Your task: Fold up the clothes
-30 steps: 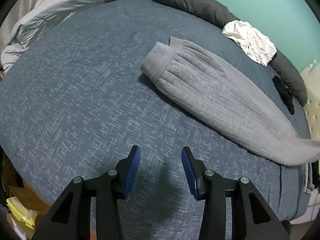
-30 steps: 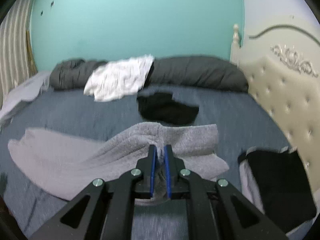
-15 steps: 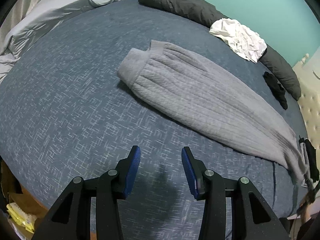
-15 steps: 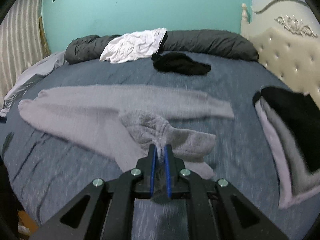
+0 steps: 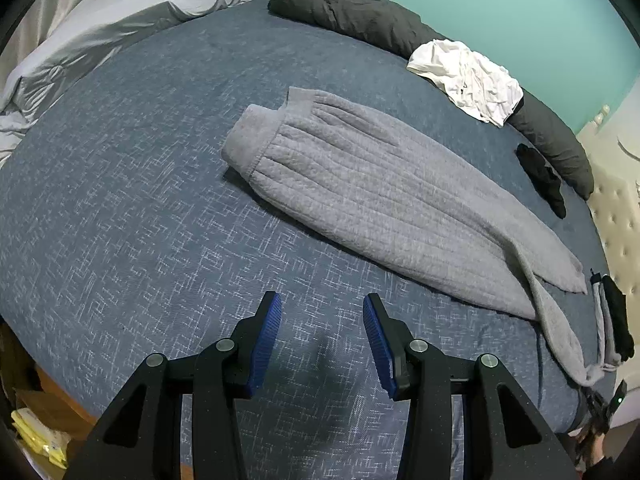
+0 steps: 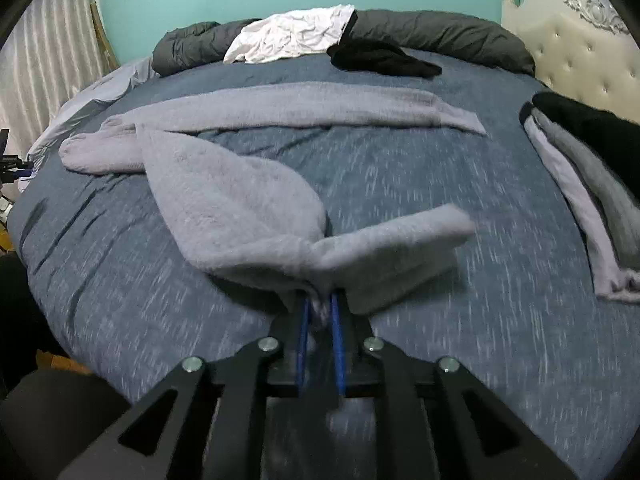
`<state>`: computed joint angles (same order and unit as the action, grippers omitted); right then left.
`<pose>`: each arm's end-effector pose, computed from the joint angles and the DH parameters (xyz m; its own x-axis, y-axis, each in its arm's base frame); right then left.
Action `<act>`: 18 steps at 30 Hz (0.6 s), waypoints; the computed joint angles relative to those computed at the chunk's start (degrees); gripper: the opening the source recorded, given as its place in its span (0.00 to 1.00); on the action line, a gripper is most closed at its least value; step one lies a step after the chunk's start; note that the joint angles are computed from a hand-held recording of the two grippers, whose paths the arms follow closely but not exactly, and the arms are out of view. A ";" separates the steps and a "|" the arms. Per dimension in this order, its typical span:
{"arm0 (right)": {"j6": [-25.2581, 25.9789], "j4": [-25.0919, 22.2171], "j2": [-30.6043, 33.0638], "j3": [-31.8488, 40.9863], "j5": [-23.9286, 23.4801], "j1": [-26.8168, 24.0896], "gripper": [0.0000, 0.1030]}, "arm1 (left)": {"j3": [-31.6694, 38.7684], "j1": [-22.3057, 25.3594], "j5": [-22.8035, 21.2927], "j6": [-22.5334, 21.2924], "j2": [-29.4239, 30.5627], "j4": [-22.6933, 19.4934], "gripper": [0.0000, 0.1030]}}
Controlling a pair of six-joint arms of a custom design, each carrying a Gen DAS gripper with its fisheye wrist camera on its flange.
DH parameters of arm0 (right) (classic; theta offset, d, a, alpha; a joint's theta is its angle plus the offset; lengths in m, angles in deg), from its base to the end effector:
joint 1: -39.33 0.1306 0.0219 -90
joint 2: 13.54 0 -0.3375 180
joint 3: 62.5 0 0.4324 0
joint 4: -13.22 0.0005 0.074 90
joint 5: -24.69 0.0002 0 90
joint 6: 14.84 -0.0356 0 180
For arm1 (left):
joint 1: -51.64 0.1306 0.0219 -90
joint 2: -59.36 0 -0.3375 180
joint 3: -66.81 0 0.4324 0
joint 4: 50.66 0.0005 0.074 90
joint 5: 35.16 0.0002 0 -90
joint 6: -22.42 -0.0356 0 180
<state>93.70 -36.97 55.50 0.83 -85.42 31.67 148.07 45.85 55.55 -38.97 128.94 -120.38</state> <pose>0.3896 -0.0405 0.3137 -0.7571 -0.1994 -0.6221 -0.3234 0.9418 0.0917 0.3834 -0.0398 0.4413 -0.7925 -0.4009 -0.4597 -0.3099 0.9138 -0.2627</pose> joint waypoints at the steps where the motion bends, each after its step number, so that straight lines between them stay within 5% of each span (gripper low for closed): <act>1: 0.07 -1.02 -0.38 -0.04 -0.46 -0.44 0.14 | -0.13 0.09 0.16 0.08 -0.09 0.06 0.46; 6: -2.80 -3.19 -2.84 -0.69 -3.80 -4.75 0.16 | -0.59 0.34 0.80 0.27 0.06 0.56 0.48; 14: -17.33 -3.74 -1.42 -0.13 -11.23 -12.42 0.38 | -0.61 0.16 1.37 0.54 0.59 1.38 0.48; 18: -23.71 -2.62 -0.30 0.62 -14.59 -13.85 0.38 | -0.72 0.45 1.45 0.32 0.55 1.44 0.48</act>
<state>69.99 -39.59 55.20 1.45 -100.01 17.82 147.35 46.29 56.99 -38.65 129.49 -118.94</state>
